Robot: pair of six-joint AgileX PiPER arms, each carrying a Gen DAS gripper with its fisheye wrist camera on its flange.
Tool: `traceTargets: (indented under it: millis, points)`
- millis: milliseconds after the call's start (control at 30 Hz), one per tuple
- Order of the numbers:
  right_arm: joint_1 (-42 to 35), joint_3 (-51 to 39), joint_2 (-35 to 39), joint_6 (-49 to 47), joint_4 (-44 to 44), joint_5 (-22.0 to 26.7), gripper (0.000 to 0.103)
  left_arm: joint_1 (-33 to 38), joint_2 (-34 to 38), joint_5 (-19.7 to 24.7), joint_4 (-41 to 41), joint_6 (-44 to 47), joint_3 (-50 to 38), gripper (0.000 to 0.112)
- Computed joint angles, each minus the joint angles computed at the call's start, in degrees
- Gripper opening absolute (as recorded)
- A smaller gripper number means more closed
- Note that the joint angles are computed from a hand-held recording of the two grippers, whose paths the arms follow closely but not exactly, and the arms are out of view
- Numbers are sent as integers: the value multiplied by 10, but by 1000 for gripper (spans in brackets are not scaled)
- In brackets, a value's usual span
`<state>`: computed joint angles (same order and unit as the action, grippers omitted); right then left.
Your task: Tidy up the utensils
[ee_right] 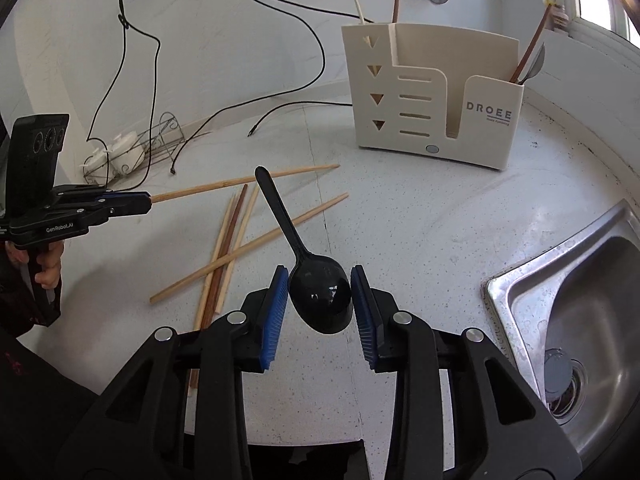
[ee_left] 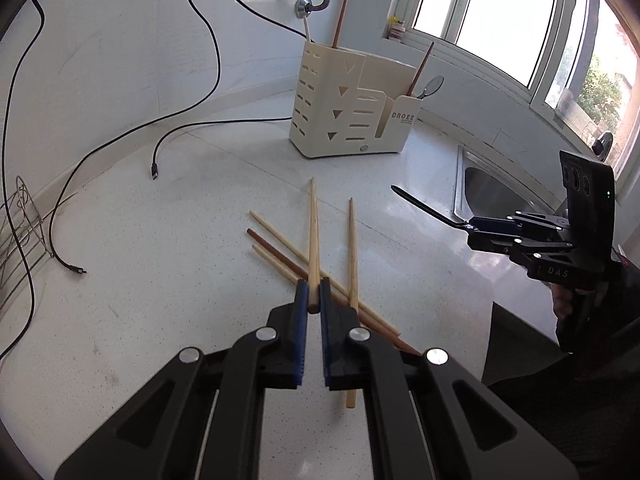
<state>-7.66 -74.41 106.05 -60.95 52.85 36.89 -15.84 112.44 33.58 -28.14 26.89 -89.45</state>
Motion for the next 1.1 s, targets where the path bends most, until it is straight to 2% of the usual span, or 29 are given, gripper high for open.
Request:
traceTargets:
  millis: [300, 667, 1100]
  points:
    - [-13, -20, -10, 6, -13, -32, 31, -15, 33, 37, 111, -121, -104, 5]
    - [-23, -32, -2, 0, 0, -30, 31, -26, 50, 42, 149, -162, -192, 5]
    - [-35, -50, 6, -10, 17, -25, 31, -36, 106, 71, 185, -215, -332, 5]
